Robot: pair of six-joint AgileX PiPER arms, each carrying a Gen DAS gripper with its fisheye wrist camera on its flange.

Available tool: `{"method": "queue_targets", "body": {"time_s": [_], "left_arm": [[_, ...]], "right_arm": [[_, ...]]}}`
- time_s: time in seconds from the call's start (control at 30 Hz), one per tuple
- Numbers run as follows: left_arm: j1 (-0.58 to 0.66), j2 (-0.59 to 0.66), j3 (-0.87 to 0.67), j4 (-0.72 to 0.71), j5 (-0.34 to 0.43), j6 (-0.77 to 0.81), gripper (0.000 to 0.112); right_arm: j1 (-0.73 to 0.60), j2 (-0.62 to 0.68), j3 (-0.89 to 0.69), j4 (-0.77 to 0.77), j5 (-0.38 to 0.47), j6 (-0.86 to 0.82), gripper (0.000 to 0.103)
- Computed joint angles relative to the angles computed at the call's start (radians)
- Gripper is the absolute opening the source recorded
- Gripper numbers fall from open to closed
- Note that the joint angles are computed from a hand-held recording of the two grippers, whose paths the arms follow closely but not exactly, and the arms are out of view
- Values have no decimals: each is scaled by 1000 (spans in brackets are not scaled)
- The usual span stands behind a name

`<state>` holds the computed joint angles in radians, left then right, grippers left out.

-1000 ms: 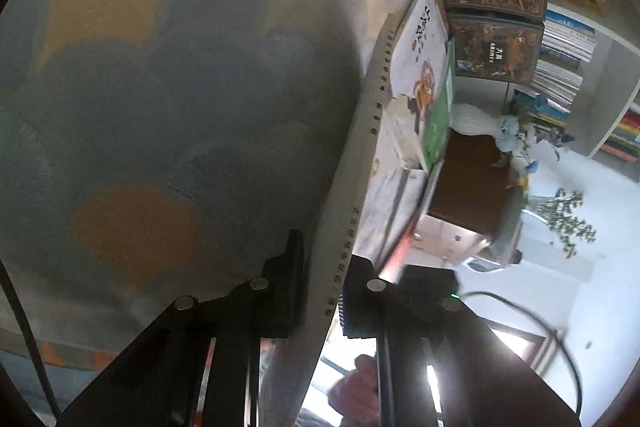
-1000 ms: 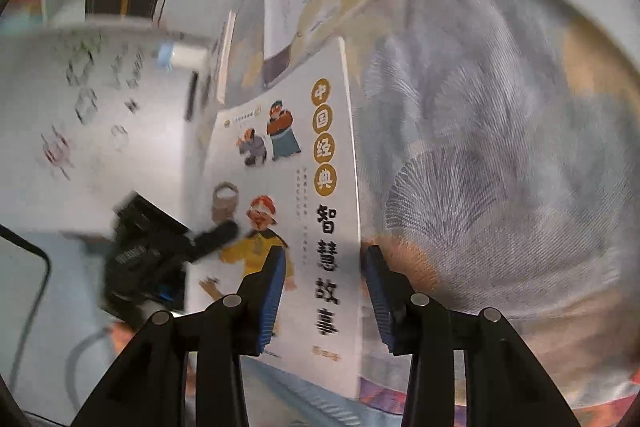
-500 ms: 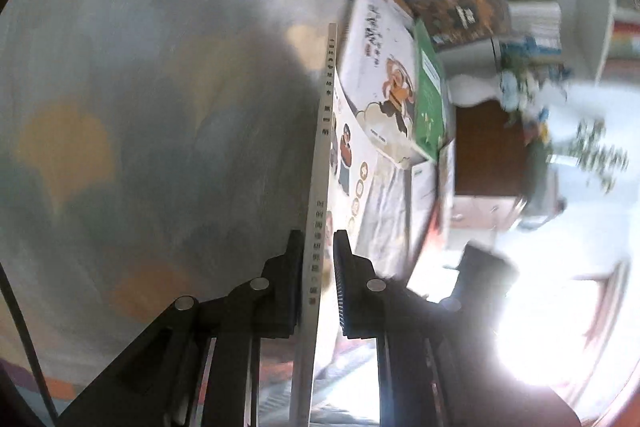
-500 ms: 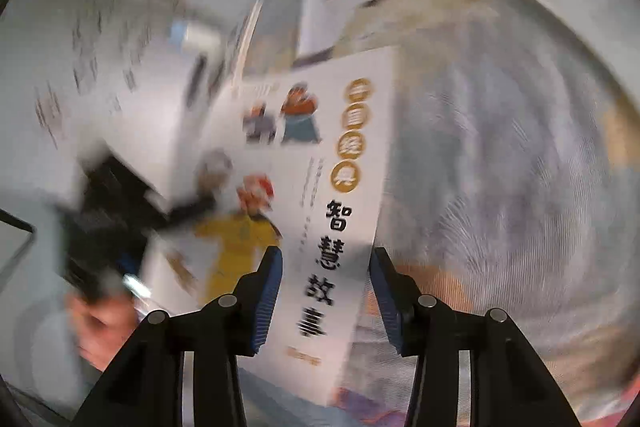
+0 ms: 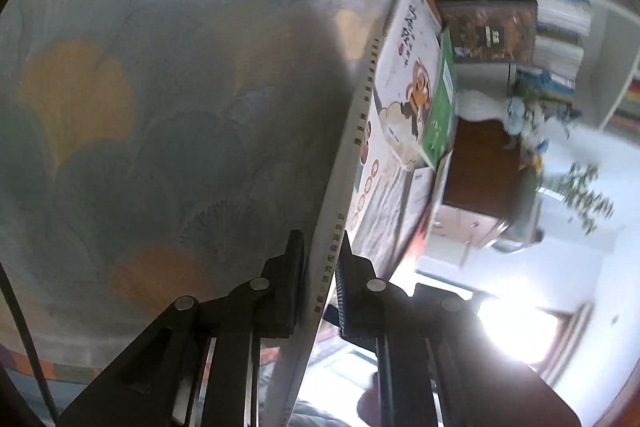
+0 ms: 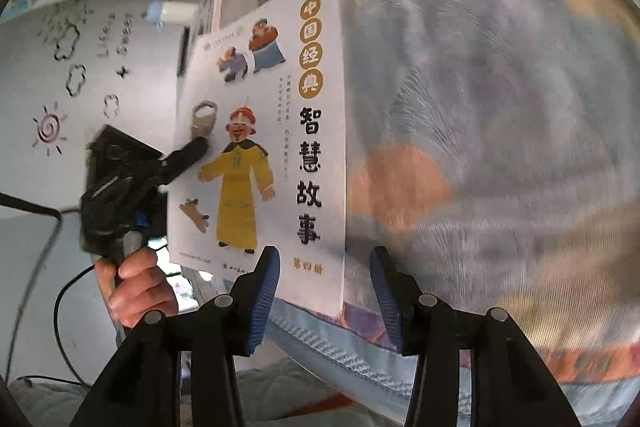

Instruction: Organize books

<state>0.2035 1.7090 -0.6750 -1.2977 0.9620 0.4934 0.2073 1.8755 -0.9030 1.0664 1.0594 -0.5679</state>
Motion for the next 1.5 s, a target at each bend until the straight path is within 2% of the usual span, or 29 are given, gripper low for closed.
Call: {"method": "queue_targets", "body": {"time_s": [0.07,0.2,0.3,0.43,0.53,0.63,0.67,0.73,0.77,0.9,1.03,1.07,1.2,1.23,1.27,1.3,1.33,1.43,1.5], "left_arm": [[14,18,3,-15,22,-3,11],[-13,21,5,-12,12,-16,11],[-27,28,14,-28,7,-3,11],[-5,20,20,-27,13,8,11],[31,17,32,-42,33,29,12],[93,36,65,-99,93,87,12],[104,45,73,-116,108,101,11],[113,66,93,-155,139,130,10],[110,61,98,-152,129,127,10],[128,65,118,-163,158,146,10],[134,66,121,-179,197,159,10],[133,66,118,-183,203,160,10],[126,72,110,-194,218,154,10],[126,74,107,-185,217,145,10],[127,66,103,-164,207,132,10],[127,48,95,-132,188,112,10],[128,19,83,-82,160,86,10],[119,-52,27,93,88,5,12],[126,-30,0,121,105,34,14]], "right_arm": [[-9,-9,30,40,-21,-26,45],[30,-78,120,128,-122,-120,45],[74,-82,128,222,-168,-118,49],[62,-100,142,276,-134,-160,47],[-17,-134,158,331,-25,-228,47],[-61,-107,170,465,98,-307,47],[-64,-93,178,505,109,-317,48],[-42,-53,162,480,51,-264,48],[-38,-2,159,470,50,-255,48],[-41,95,208,540,97,-279,48],[-18,99,174,469,99,-244,49],[-4,108,169,483,110,-247,54],[37,179,107,583,137,-273,56],[45,197,93,599,136,-290,54],[56,203,68,614,136,-298,40],[67,200,45,615,128,-292,33],[76,169,17,576,80,-272,24],[127,74,-65,416,-87,-195,19],[142,75,-128,320,-104,-165,19]]}}
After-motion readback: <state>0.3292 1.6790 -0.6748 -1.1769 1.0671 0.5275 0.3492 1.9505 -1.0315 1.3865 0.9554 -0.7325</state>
